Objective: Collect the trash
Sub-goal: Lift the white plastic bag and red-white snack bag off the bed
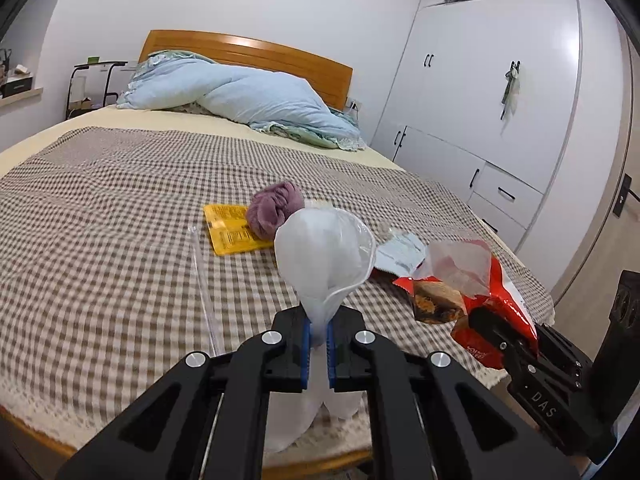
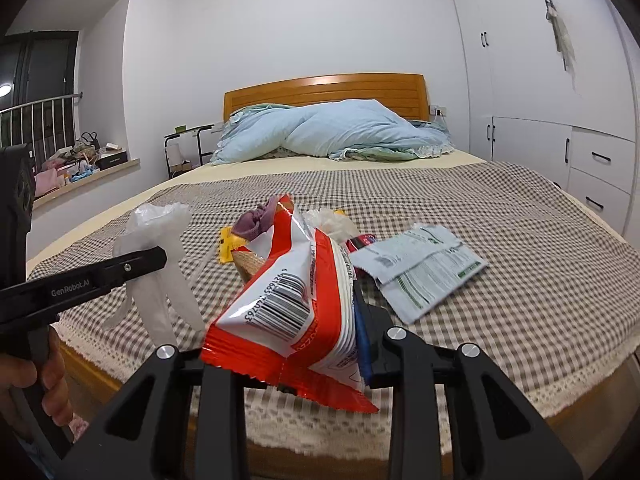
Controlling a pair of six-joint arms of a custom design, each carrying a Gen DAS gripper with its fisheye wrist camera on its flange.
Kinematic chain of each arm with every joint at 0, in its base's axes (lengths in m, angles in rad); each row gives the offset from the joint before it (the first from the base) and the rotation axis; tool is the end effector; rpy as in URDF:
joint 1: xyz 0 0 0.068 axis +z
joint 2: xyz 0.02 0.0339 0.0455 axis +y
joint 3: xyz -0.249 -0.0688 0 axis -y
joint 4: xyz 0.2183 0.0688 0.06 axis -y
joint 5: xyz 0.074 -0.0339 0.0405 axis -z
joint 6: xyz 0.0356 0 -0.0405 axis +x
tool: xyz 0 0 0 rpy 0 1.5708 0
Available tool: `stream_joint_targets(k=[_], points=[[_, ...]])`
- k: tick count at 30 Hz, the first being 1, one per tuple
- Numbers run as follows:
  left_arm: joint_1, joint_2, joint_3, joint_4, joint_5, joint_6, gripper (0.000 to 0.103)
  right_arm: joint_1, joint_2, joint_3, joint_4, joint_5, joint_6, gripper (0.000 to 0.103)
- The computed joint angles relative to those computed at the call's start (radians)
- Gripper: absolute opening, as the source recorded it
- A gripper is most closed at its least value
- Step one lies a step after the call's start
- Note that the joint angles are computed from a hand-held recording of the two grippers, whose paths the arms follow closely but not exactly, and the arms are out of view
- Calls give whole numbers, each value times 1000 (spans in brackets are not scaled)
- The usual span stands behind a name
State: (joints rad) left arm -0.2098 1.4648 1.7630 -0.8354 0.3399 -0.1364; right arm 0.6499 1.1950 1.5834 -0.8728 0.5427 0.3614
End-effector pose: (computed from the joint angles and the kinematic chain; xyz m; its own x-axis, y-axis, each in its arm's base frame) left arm 0.2686 -0.0693 0.4275 -0.5607 -0.0117 -0.8280 0.4040 0.8689 -0.2858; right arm 0.1707 0.1066 0.4347 -0.4014 0.0753 -0.9128 -0.0132 0.9960 0.0879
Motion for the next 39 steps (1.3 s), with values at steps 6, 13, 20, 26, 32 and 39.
stream_joint_targets(k=[6,13,20,26,32,39], points=[[-17,-77,-75,-35,1,3,3,65,-52,-29,-44,64,32,30],[-44,-152,-127,-77,-14,12,3,136,-116,-74,-120,125,103,30],[-79,-222,-173,-118,-43,23,3,241,-162,-106,-221,208,216,30],[-109,-270,-211,-146,-67,27,3,316,-183,-112,-305,257,312,30],[-154,-312,-252,-167,-94,23,3,412,-204,-125,-430,310,464,30],[-201,-354,-306,-185,-117,20,3,517,-203,-130,-578,357,646,30]])
